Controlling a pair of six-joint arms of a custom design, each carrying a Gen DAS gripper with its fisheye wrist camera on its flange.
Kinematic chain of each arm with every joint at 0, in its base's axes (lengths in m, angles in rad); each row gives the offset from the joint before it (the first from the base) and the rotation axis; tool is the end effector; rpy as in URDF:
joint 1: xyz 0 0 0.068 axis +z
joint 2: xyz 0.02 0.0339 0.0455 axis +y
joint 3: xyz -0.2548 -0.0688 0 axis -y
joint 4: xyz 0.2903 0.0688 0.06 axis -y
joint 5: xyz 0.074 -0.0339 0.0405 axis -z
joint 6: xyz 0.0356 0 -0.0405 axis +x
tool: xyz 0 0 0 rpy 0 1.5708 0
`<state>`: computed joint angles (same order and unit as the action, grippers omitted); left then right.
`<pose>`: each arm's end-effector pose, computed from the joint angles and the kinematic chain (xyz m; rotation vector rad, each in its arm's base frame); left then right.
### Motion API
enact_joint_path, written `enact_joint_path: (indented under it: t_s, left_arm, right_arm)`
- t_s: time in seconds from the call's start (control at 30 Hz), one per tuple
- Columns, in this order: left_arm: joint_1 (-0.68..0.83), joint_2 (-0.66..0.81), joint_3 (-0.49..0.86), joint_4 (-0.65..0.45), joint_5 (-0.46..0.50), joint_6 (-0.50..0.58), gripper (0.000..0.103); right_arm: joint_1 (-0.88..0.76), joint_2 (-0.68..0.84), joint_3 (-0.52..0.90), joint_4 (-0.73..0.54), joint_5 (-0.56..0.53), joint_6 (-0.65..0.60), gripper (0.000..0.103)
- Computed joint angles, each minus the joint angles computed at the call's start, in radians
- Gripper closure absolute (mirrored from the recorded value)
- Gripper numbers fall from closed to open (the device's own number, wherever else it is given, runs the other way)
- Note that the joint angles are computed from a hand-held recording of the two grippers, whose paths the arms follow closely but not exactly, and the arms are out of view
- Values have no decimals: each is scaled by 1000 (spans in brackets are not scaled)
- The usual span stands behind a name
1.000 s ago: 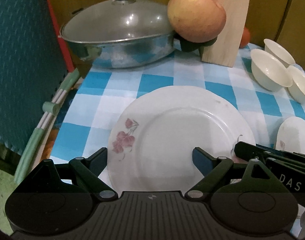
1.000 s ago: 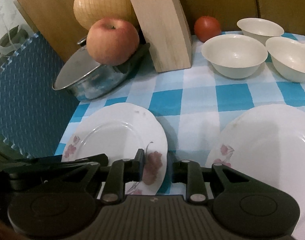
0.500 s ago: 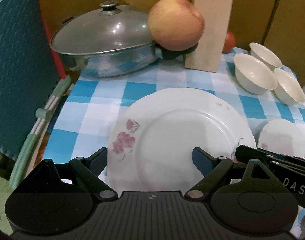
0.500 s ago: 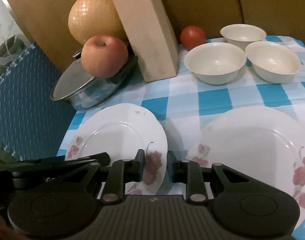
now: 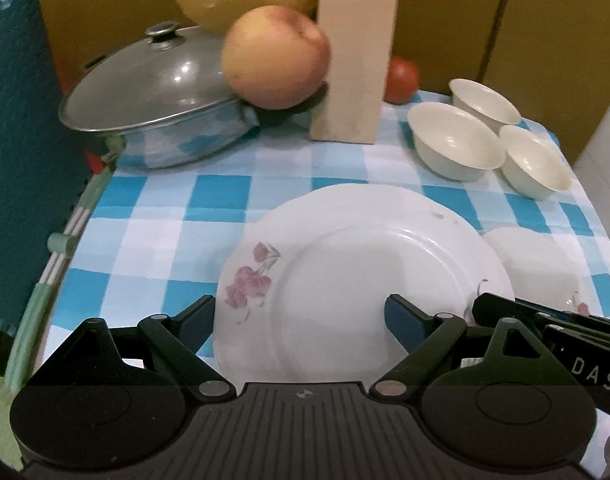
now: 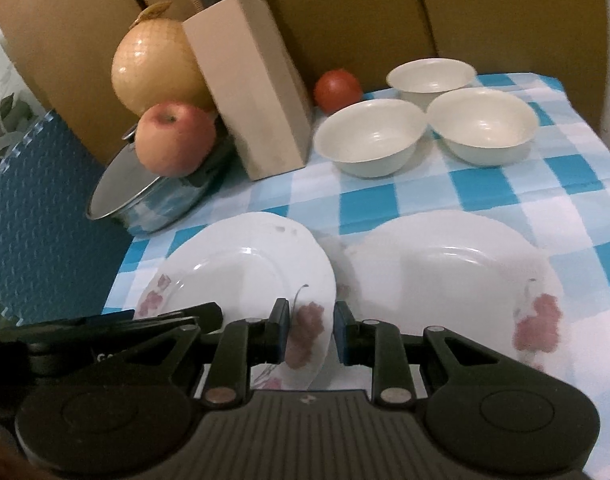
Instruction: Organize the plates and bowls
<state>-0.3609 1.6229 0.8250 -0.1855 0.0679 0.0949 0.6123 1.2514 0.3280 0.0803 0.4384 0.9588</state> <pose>0.3169 -0.1222 0.1109 0.6044 2.4896 -0.1890 0.1998 0.1219 0.0807 0.5936 2.2505 0.2593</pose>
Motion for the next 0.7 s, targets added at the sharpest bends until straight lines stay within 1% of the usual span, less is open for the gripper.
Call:
enact_joint_path:
  t_s: [0.13,0.3,0.53,0.7]
  left_arm:
    - [-37,-7,-9,2,1,-6,10]
    - [-88,-8,-17,7,0,-12,10]
    - [-174,11,-12,22,-8,-33,9]
    - [-225,32,-7,32,-18,-41,9]
  right_arm:
    - [8,-89,-51,-53,26,36,79]
    - [25,-217,-109,-152,67,98,79]
    - [44,-424,-179,-342,129,185,79]
    - [31,-537,-221,-439,133,213,79]
